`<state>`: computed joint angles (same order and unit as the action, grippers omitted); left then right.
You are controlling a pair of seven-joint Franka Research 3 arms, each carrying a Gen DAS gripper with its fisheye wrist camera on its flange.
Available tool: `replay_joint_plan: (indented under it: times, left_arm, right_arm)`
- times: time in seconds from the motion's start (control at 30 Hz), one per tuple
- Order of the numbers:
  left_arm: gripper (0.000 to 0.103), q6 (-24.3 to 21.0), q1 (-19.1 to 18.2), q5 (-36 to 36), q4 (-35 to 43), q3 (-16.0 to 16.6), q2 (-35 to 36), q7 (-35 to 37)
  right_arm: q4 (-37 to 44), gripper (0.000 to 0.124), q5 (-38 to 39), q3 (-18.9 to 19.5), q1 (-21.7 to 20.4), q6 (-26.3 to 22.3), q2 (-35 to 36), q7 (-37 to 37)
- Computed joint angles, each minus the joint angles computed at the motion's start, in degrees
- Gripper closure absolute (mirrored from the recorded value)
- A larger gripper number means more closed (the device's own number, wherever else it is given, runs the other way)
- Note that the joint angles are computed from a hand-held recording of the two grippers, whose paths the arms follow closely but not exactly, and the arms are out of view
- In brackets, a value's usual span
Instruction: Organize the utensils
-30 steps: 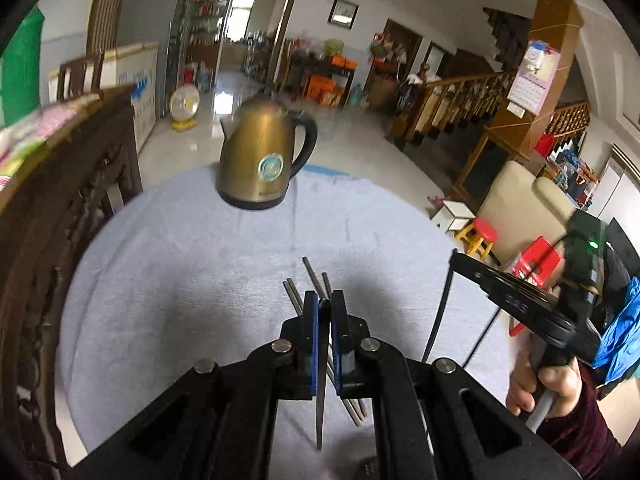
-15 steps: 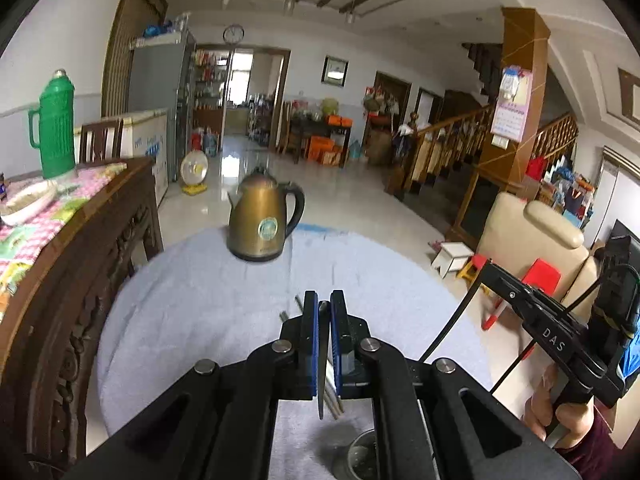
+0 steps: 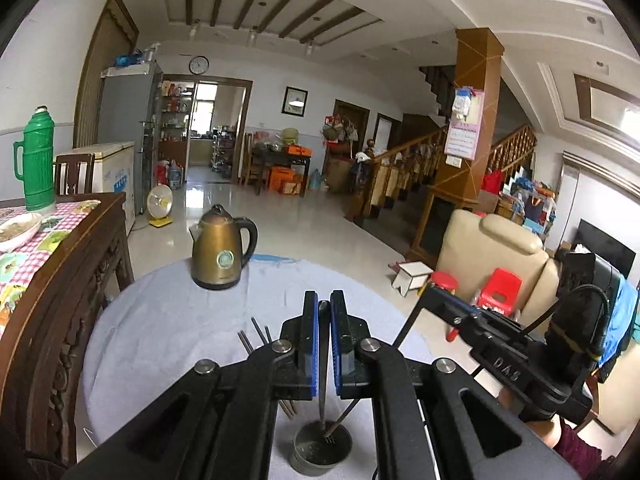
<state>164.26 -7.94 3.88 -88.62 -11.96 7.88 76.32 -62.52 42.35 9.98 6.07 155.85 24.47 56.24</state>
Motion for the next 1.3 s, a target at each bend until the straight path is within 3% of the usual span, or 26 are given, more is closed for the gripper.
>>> replay_joint_plan:
  times: [0.4, 0.67, 0.73, 0.77, 0.83, 0.9, 1.07, 1.2, 1.3]
  left_arm:
    - [0.097, -6.8, -1.1, 2.8, -0.1, 0.7, 2.9, -6.1]
    - [0.097, -9.5, -0.3, 1.2, 0.3, 0.4, 4.2, -6.9]
    - [0.087, -9.3, 0.3, -0.1, -0.1, 0.1, 4.4, -6.4]
    - [0.083, -8.8, 0.6, -1.1, -0.5, 0.0, 4.2, -6.0]
    - [0.061, -6.7, 1.2, -2.4, -1.9, -0.1, 3.7, -5.9]
    - [0.053, -4.5, 1.0, -1.2, -3.3, 0.7, 3.1, -7.5]
    - [0.043, -2.3, -0.9, 10.4, -5.0, 4.7, 2.4, -18.2]
    - [0.035, -2.6, -2.3, 23.5, -6.7, 7.6, 1.3, -29.7]
    - [0.034, -4.6, -1.8, 29.5, -7.3, 7.9, 0.9, -35.1]
  right_arm:
    - [-9.9, 0.118, -0.6, -2.5, -0.3, -4.5, -3.7, 3.5]
    - [-5.8, 0.116, -2.4, -3.2, -1.4, -11.3, 0.0, 9.0]
    - [-4.3, 0.103, -1.7, -2.9, -2.2, -13.3, 1.1, 9.8]
    - [-4.2, 0.1, -1.4, -2.8, -2.3, -12.9, 1.3, 10.2]
    - [-5.3, 0.084, 0.8, -2.2, -3.1, -11.1, 1.0, 9.9]
    - [-6.9, 0.07, 4.5, -1.1, -4.3, -8.5, 0.4, 8.4]
    - [-9.0, 0.07, 5.3, -2.3, -4.2, -4.4, 0.3, 10.4]
    - [-9.5, 0.07, 3.7, -3.2, -4.6, -5.6, 1.2, 14.6]
    - [-9.3, 0.07, 2.4, -3.8, -5.0, -6.0, 2.0, 16.9]
